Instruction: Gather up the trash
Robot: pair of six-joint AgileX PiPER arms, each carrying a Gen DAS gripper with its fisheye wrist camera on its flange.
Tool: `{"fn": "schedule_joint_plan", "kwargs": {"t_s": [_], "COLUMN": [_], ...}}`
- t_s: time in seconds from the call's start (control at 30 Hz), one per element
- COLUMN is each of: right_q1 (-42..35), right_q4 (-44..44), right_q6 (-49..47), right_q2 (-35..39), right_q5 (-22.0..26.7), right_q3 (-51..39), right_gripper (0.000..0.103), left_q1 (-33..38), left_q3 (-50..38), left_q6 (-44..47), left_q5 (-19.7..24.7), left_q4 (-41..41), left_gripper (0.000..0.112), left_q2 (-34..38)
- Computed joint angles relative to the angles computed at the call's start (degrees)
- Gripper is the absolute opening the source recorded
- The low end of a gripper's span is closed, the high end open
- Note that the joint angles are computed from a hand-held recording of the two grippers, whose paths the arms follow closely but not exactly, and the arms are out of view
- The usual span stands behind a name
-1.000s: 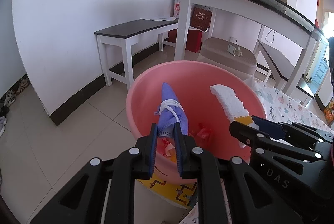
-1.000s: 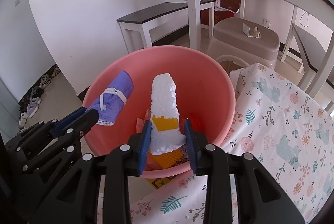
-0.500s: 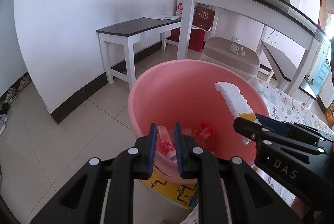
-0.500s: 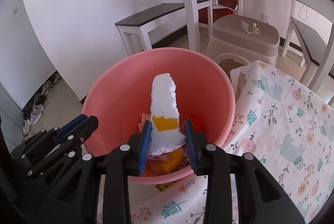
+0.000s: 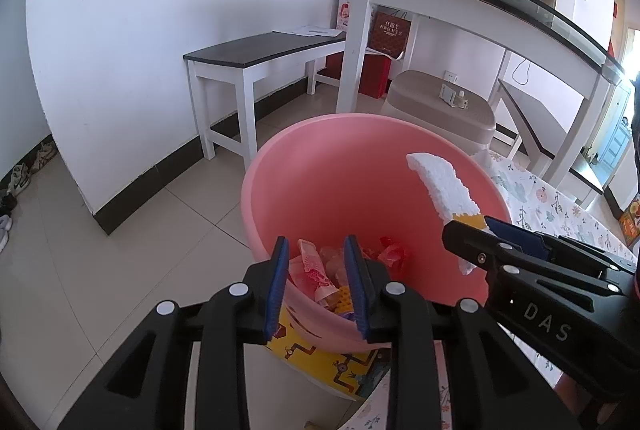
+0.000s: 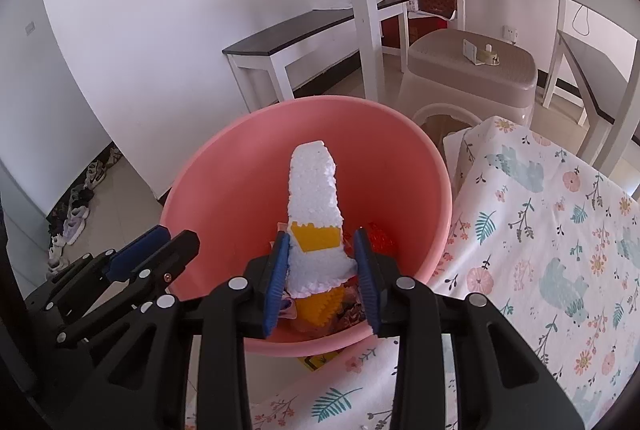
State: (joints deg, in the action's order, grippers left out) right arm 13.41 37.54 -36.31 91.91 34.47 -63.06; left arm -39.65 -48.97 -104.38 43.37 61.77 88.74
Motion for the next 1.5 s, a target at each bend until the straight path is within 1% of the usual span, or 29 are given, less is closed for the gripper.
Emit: {"fn": "schedule_joint_plan", "kwargs": {"t_s": [0.03,0.07,0.1,0.5,0.83,0.93,0.97,1.0,1.03,1.2,1.3,1.5], "right_q1": [-0.07,-0.19,-0.47,-1.56,-4.76,-5.81,-6.15,-6.67,-7.1,-8.85,-9.03,-9.57], "right_q4": [0.14,0.37,1.31,2.54,7.07,8.68,9.17,9.8,10.16,11.65,12.32,13.42], "right_q6": [-0.02,-0.19,-1.0,-3.44,-9.35,-11.76,-12.35,-13.08,-13.5,-15.44,-16.41,-18.14], "right_q2": [-0.01,0.06,0.0,-2.19,-7.7,-9.78,-10.34,-10.91,-11.26,-12.66,-13.89,-16.8], "right_q5": [0.14,0.32,0.48,0.03,0.7,0.43,0.47,0.67,0.95,2.08,1.92,1.58], "right_q3": [-0.06,-0.18,-0.05,2.0,6.18,7.76,8.14,8.55,8.77,10.0,11.06,13.29], "right_gripper": [0.035,0.041,0.042,0.042,0.042,0.042,0.042,0.042,0.042,0.042,0.042,0.042], "left_q1": [-0.03,-0.06,-0.1,-0.71,-4.32,-5.09,-5.23,-5.46,-5.74,-6.11,-6.26,-8.41], "left_q3": [-0.01,0.01,0.07,1.19,0.07,0.28,0.42,0.76,1.42,2.63,3.17,3.01], "left_q6": [0.01,-0.08,-0.18,-1.11,-0.45,-0.91,-1.13,-1.61,-2.76,-4.66,-4.8,-3.8], "left_q5": [-0.03,-0.03,-0.07,-0.26,3.48,3.74,3.73,3.71,3.42,2.35,1.82,4.16], "left_q4": [-0.06,-0.04,-0.03,0.62,0.71,1.46,1.84,2.33,3.26,4.91,5.16,4.57], "left_gripper": [0.028,0.029,0.029,0.029,0.029,0.029,0.033,0.043,0.045,0.045,0.045,0.045], "left_q2": [-0.04,-0.05,-0.09,-1.22,-2.82,-3.62,-3.93,-4.42,-5.09,-7.09,-8.27,-9.81]}}
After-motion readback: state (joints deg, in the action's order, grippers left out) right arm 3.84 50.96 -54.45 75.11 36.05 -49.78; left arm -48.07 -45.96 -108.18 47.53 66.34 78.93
